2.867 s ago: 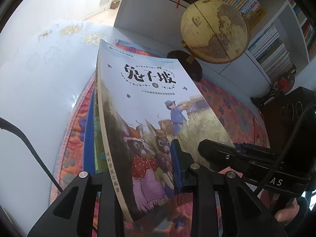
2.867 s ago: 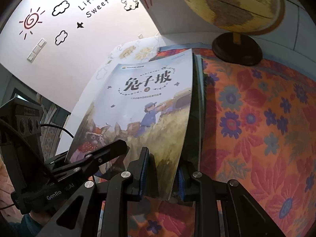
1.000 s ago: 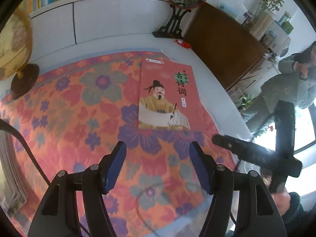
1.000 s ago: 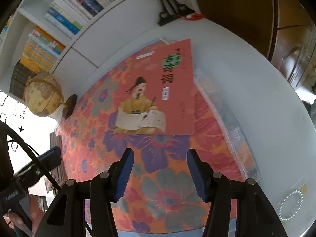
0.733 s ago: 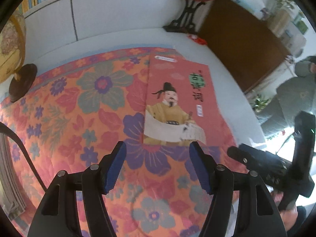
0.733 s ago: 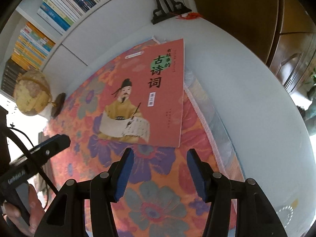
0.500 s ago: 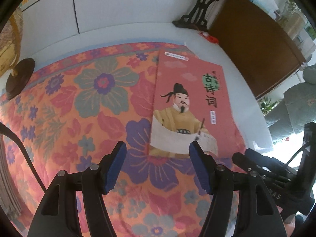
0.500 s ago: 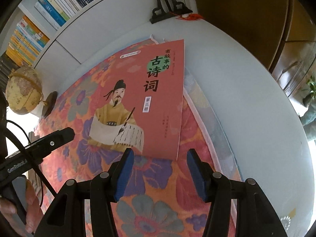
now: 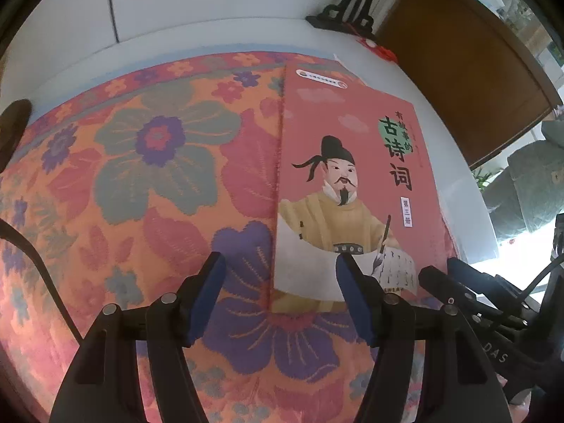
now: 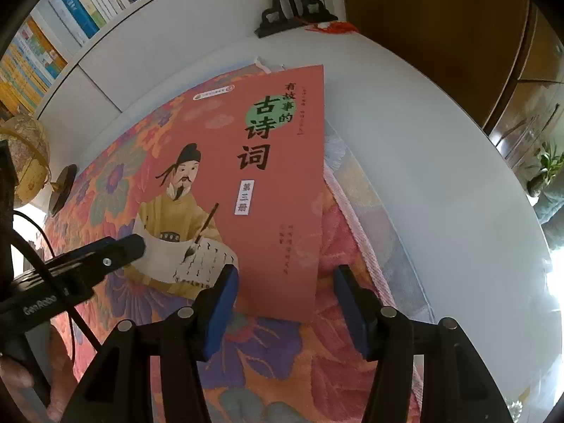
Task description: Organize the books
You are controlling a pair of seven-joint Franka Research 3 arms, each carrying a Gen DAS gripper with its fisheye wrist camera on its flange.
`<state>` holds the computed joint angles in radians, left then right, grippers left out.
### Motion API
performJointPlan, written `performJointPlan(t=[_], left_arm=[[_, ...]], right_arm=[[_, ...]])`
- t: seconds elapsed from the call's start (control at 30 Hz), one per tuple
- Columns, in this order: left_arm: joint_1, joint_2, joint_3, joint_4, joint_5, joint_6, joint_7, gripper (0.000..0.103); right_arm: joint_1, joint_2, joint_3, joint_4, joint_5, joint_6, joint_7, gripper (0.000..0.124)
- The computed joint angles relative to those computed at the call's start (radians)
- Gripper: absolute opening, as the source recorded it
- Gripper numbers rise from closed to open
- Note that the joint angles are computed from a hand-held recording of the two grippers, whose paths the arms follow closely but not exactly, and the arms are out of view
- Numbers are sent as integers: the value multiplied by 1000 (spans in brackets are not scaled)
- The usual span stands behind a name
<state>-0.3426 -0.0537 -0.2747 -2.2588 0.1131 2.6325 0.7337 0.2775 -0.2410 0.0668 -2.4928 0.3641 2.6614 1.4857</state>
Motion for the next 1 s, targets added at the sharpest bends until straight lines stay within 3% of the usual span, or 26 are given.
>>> performJointPlan(t=[0.2, 0.3, 0.4, 0.53, 0.73, 1.0], left_arm=[[-1, 20, 1, 6, 4, 44, 35, 62], [-9, 35, 1, 10, -87, 86, 144, 55], [-11, 33, -7, 13, -18, 72, 104, 55], [-18, -30, -2, -61, -84, 112, 111, 54], [-9, -193, -15, -209, -42, 56, -76, 54], [-50, -450, 9, -429, -69, -10, -264, 54]], right_arm=[[22, 15, -5, 5, 44, 30, -36, 57], [33, 20, -7, 6, 68, 44, -60, 57], [27, 22, 5, 8, 37, 47, -64, 58], [43, 21, -6, 19, 50, 27, -126, 58], [94, 37, 12, 46, 118, -17, -248, 58], [186, 27, 35, 52, 247, -80, -467, 57]])
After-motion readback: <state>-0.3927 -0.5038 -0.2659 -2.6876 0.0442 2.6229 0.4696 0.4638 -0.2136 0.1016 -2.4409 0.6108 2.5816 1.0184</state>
